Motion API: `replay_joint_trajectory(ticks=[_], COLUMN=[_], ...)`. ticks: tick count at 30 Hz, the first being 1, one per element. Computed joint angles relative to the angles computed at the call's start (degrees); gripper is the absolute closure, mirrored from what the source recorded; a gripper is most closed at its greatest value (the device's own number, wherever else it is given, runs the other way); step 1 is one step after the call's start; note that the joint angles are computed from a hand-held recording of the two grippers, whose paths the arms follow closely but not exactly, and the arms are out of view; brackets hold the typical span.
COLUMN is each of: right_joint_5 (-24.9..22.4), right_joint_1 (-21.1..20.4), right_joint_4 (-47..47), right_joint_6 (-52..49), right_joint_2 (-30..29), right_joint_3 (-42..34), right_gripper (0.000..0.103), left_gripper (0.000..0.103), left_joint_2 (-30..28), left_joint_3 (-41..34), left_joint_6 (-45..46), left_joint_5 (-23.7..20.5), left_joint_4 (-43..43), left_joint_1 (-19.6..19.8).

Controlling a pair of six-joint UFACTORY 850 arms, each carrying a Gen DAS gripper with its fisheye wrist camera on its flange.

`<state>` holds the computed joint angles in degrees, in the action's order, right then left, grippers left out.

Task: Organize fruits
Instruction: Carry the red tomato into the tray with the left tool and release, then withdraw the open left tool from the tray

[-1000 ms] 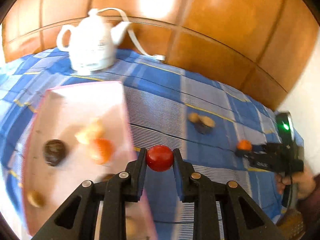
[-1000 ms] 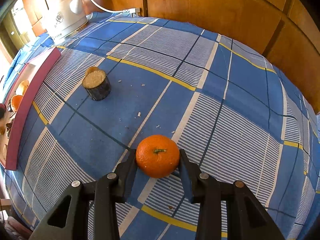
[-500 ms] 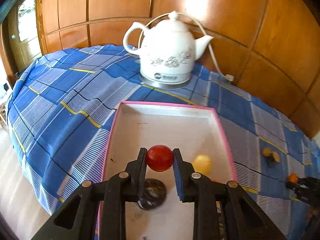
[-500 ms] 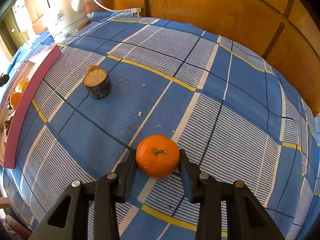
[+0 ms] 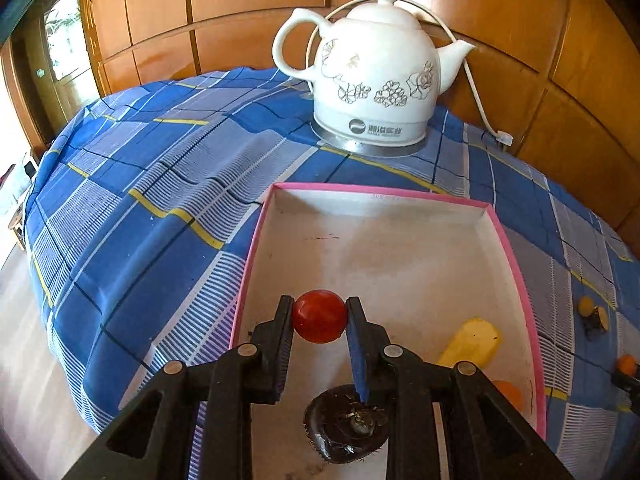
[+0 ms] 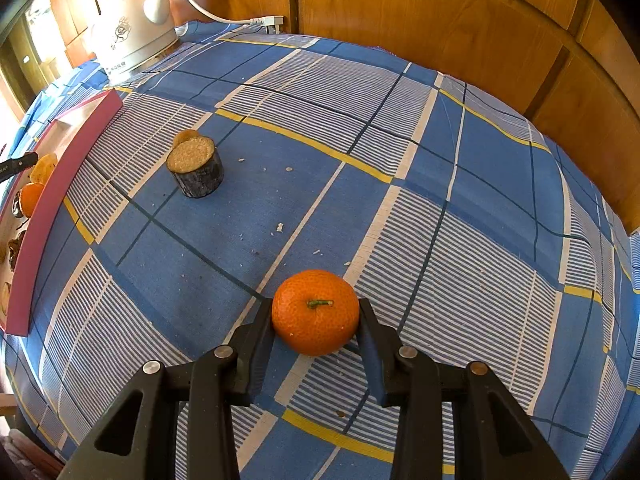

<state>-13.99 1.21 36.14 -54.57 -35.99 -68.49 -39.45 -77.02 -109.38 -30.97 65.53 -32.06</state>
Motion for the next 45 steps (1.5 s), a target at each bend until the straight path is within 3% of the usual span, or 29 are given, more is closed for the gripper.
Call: replay_joint_trajectory(ticks=[2, 20, 45], right_joint_5=[0.0, 0.7, 0.8], right_joint_1=[0.0, 0.1, 0.1], right_joint_4=[0.0, -0.5, -1.1], right_joint_6=[0.0, 0.4, 1.9], right_joint_2=[0.0, 0.1, 0.2], right_joint_3=[0.0, 0.3, 0.4], right_gripper=[0.063, 0.063, 0.063], left_gripper=[0.062, 0.052, 0.025], left_joint_2=[-0.1, 4.0, 6.7], left_joint_3=[0.0, 3.0, 5.3], left_joint_6=[-0.5, -10.3, -14.0], left_joint_5=[-1.4, -12.3, -15.3], left_joint_4=[0.3, 6.8, 7.8], left_joint_1=[-0.4, -8.5, -14.8])
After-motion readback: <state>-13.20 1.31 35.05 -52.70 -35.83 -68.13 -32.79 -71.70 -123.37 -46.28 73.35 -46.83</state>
